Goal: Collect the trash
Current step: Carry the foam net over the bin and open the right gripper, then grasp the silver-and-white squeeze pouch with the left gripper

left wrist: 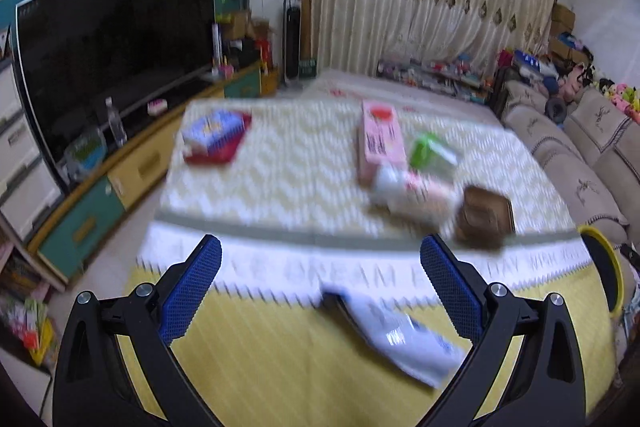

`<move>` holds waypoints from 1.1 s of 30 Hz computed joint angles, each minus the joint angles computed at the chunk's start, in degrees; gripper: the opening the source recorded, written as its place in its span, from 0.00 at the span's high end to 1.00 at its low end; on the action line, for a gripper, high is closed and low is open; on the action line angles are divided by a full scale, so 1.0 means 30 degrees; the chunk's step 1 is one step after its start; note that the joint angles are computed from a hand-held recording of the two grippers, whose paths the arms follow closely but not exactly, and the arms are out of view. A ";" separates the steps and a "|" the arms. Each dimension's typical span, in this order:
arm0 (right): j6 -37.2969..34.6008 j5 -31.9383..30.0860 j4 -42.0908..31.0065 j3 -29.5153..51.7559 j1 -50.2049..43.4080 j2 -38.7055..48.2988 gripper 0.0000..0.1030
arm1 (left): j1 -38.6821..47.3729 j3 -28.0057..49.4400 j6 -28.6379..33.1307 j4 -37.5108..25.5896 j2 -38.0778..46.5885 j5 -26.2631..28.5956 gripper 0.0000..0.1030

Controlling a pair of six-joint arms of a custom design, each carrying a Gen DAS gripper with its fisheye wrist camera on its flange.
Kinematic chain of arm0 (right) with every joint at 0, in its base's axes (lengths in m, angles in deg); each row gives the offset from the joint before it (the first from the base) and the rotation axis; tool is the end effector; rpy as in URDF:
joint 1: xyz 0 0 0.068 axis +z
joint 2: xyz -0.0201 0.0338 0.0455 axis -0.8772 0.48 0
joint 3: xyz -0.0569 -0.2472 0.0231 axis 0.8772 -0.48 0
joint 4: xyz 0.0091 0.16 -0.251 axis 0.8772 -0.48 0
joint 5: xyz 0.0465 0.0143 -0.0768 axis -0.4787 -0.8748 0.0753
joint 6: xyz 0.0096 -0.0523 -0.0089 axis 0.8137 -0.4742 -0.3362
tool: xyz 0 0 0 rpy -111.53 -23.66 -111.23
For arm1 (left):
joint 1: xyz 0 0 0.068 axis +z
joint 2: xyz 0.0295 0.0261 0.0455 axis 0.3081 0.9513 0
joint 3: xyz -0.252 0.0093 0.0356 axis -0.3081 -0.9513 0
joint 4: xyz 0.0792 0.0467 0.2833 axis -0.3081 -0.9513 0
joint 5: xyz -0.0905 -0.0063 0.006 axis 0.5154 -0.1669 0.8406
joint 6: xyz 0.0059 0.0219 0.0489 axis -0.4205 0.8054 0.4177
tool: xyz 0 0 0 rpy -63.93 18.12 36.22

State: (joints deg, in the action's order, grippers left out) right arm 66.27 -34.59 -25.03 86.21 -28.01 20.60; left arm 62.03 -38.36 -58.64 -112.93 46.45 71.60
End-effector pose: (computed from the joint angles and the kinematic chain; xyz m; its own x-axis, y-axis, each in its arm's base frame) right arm 0.1358 0.0643 0.1663 -0.5837 0.3111 -0.7500 0.3718 0.9236 0.0937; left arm 0.1801 0.1483 0.1984 -0.6535 -0.0597 -0.7546 -0.0342 0.9982 -0.0494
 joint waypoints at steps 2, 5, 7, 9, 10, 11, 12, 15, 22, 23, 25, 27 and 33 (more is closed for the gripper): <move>-0.0041 -0.0228 0.0101 -0.0101 0.0026 -0.0126 0.45 | -0.0416 -0.1168 -0.0043 -0.0244 -0.1297 -0.0805 0.05; -0.0012 -0.0400 -0.0137 -0.0390 0.0145 -0.0850 0.45 | -0.1215 -0.1879 -0.0651 -0.0077 -0.1565 -0.1926 0.05; -0.0031 -0.0493 -0.0522 -0.0618 0.0008 -0.1696 0.45 | -0.1964 -0.1852 -0.1193 -0.0133 -0.0915 -0.2612 0.05; -0.0095 -0.0701 -0.0946 -0.0842 -0.0299 -0.2643 0.44 | -0.3048 -0.2122 -0.1811 0.0270 -0.0908 -0.3723 0.05; -0.0139 -0.0812 -0.1074 -0.0922 -0.0438 -0.2952 0.44 | -0.3411 -0.2223 -0.2015 0.0484 -0.0832 -0.4109 0.05; -0.0238 -0.1006 -0.1225 -0.1046 -0.0643 -0.3382 0.44 | -0.3873 -0.2331 -0.2295 0.0662 -0.0725 -0.4569 0.05; -0.0366 -0.1147 -0.1200 -0.1095 -0.0819 -0.3518 0.44 | -0.4161 -0.2382 -0.2455 0.0810 -0.0570 -0.4807 0.06; -0.0506 -0.1374 -0.1300 -0.1296 -0.1055 -0.3957 0.43 | -0.5105 -0.2475 -0.2949 0.1363 -0.0017 -0.5774 0.11; -0.0710 -0.1842 -0.1107 -0.1597 -0.1501 -0.4210 0.43 | -0.6375 -0.2367 -0.3329 0.2293 0.1513 -0.6829 0.34; -0.0735 -0.1881 -0.1128 -0.1598 -0.1551 -0.4253 0.43 | -0.6509 -0.2507 -0.3370 0.2586 0.1408 -0.6931 0.35; -0.0781 -0.1866 -0.1107 -0.1595 -0.1548 -0.4269 0.43 | -0.6678 -0.2468 -0.3329 0.2761 0.1524 -0.6879 0.43; -0.0721 -0.1792 -0.1117 -0.1605 -0.1407 -0.4326 0.43 | -0.6829 -0.2462 -0.3250 0.2835 0.1530 -0.6754 0.50; -0.0386 -0.1494 -0.0931 -0.1428 -0.0746 -0.3787 0.43 | -0.7307 -0.2552 -0.2790 0.2714 0.1256 -0.6387 0.71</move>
State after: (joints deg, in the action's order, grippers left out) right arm 65.11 -39.08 -27.82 81.93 -30.25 9.24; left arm 40.11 -46.02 -67.01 -104.79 50.22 52.44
